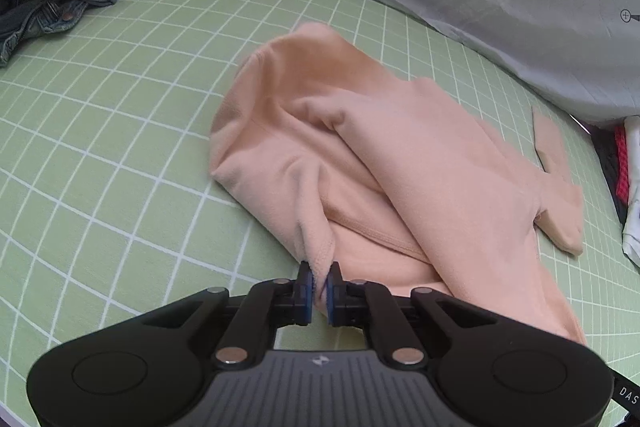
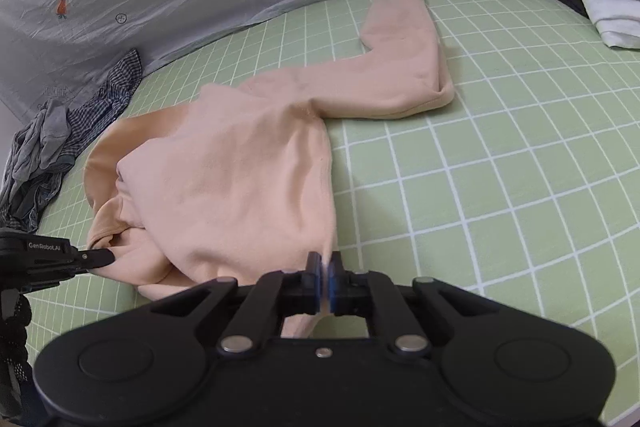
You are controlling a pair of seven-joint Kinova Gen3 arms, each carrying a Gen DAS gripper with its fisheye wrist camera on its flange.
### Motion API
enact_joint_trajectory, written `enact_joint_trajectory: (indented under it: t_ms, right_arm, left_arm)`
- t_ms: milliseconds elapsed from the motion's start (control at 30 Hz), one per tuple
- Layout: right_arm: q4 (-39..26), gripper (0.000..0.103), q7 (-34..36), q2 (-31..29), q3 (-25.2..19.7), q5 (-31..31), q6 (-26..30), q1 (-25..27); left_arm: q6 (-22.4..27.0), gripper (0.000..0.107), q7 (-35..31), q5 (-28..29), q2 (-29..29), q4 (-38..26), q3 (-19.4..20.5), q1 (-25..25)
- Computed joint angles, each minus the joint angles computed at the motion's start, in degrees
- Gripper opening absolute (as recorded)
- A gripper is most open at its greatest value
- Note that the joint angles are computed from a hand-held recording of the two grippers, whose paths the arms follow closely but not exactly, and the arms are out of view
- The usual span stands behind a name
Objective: Fold clothes
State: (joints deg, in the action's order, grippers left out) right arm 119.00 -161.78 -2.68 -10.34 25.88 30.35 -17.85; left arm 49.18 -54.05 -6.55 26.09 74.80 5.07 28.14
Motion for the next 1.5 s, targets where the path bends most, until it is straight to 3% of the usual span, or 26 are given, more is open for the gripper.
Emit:
enact_joint_trajectory:
  t_ms: [367, 700, 933, 1000, 1067, 1167, 1200, 1233, 1300, 1500]
  right_arm:
    - [0.92, 0.003, -7.78, -1.17, -2.09, 6.45, 3.47, 0.29]
    - [0.06, 0.003, -14.92, -1.05, -3.00, 13.38, 10.52, -1.64]
    - [-1.30, 0.003, -15.96, 0.05, -2.91, 16.35, 14.53, -3.65]
    - [-1.85, 0.004, -14.79, 0.29, -2.09, 15.61, 14.14, -3.75]
    - [-1.12, 0.004, -15.61, 0.07, -0.98, 14.37, 11.20, -3.06]
    - [-1.07, 0.013, -15.61, 0.58, -0.17, 11.18, 9.43, -2.24]
    - [-1.11, 0.021, -15.60, 0.69, -0.14, 10.78, 9.21, -2.18]
    - [-0.97, 0.037, -15.86, 0.55, -0.18, 10.76, 8.73, -2.18]
    - [-0.98, 0.048, -17.08, 0.47, -1.00, 11.22, 8.60, -1.87]
    - [-0.96, 0.056, -11.28, 0.37, 0.13, 4.85, 7.42, -2.25]
  left_arm:
    - [2.06, 0.007, 2.79, -11.45, -2.38, -0.44, -3.72, 1.75]
    - [3.49, 0.008, 0.88, -18.39, -2.45, -2.25, -5.03, 0.32]
    - [2.98, 0.008, -4.98, -22.52, -1.40, -4.45, -5.13, 0.58]
    - [3.73, 0.010, -3.95, -22.00, -0.54, -5.80, -5.88, 1.17]
    - [4.50, 0.012, -4.19, -18.02, 0.47, -6.87, -4.40, -0.88]
    - [5.75, 0.016, -2.55, -15.63, 1.17, -6.24, -4.64, -0.58]
    - [5.96, 0.025, -0.99, -15.65, 1.04, -5.42, -5.09, 0.10]
    - [5.44, 0.030, 0.35, -15.22, 0.54, -4.14, -5.16, 0.29]
    - [3.53, 0.043, 3.19, -13.23, -1.04, -0.87, -4.80, -0.17]
    - [0.56, 0.060, 12.55, -9.86, -5.37, 7.21, -3.82, -0.58]
